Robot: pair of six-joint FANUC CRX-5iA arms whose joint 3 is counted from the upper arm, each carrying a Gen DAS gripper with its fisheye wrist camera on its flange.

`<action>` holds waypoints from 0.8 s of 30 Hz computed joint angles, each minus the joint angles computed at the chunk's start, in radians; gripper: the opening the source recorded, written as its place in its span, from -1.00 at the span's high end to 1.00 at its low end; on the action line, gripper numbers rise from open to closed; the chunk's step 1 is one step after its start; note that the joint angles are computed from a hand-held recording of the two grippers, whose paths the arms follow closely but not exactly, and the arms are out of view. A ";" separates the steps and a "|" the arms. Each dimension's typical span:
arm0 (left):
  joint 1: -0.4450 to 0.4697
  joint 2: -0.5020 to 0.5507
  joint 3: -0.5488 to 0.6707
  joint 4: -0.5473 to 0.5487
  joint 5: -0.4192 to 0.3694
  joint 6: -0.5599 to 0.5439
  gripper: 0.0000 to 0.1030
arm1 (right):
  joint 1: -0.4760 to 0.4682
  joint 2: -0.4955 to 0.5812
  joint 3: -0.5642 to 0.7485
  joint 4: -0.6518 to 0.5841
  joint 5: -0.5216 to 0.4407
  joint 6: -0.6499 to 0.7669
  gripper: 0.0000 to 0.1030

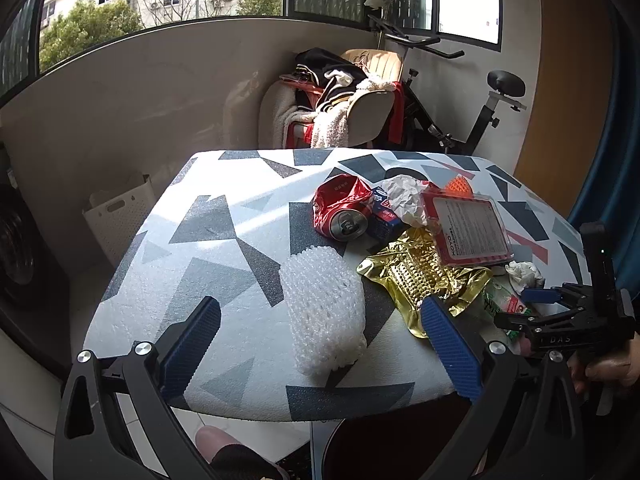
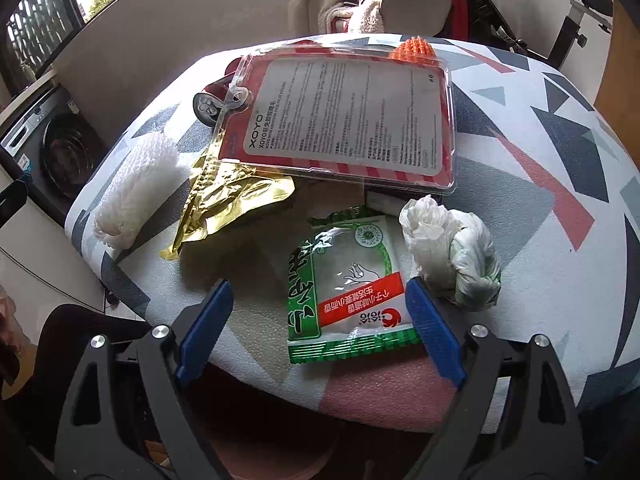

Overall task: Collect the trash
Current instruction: 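Grasp the green snack packet with the right tool while the left tool grasps the white foam sleeve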

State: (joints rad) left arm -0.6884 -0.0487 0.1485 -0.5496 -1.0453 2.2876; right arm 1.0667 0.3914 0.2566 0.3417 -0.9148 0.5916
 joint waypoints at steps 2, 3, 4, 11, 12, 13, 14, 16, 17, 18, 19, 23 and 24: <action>0.008 -0.001 -0.008 0.013 0.010 -0.004 -0.90 | -0.006 0.011 0.002 0.010 -0.023 0.005 -0.69; 0.015 0.000 -0.012 0.026 0.019 -0.010 -0.90 | -0.009 0.014 0.002 0.009 -0.026 0.015 -0.70; 0.024 0.000 -0.017 0.042 0.029 -0.017 -0.90 | -0.007 0.014 -0.007 0.026 -0.018 0.019 -0.70; 0.040 0.009 -0.030 0.087 0.051 -0.041 -0.90 | 0.021 0.058 0.027 0.095 -0.058 0.124 -0.40; 0.041 0.010 -0.030 0.089 0.051 -0.043 -0.90 | 0.022 0.049 0.015 0.092 -0.038 0.132 -0.21; 0.043 0.010 -0.031 0.093 0.052 -0.044 -0.90 | 0.021 0.046 0.012 0.090 -0.029 0.133 -0.15; 0.045 0.008 -0.036 0.096 0.055 -0.045 -0.90 | 0.022 0.043 0.009 0.090 -0.028 0.131 -0.10; 0.052 0.005 -0.041 0.108 0.059 -0.045 -0.90 | 0.020 0.032 -0.001 0.088 -0.012 0.120 0.05; 0.056 0.004 -0.043 0.112 0.060 -0.043 -0.90 | 0.019 0.021 -0.009 0.078 0.003 0.112 0.09; 0.060 0.005 -0.044 0.114 0.059 -0.036 -0.90 | 0.016 0.010 -0.017 0.065 0.019 0.103 0.16; 0.068 0.003 -0.047 0.121 0.061 -0.028 -0.90 | 0.014 -0.001 -0.024 0.053 0.035 0.093 0.20; 0.141 -0.007 -0.094 0.234 0.122 -0.027 -0.89 | 0.021 -0.028 -0.058 0.046 0.070 0.067 0.27; 0.164 -0.005 -0.107 0.272 0.146 -0.041 -0.88 | 0.023 -0.033 -0.065 0.045 0.076 0.064 0.27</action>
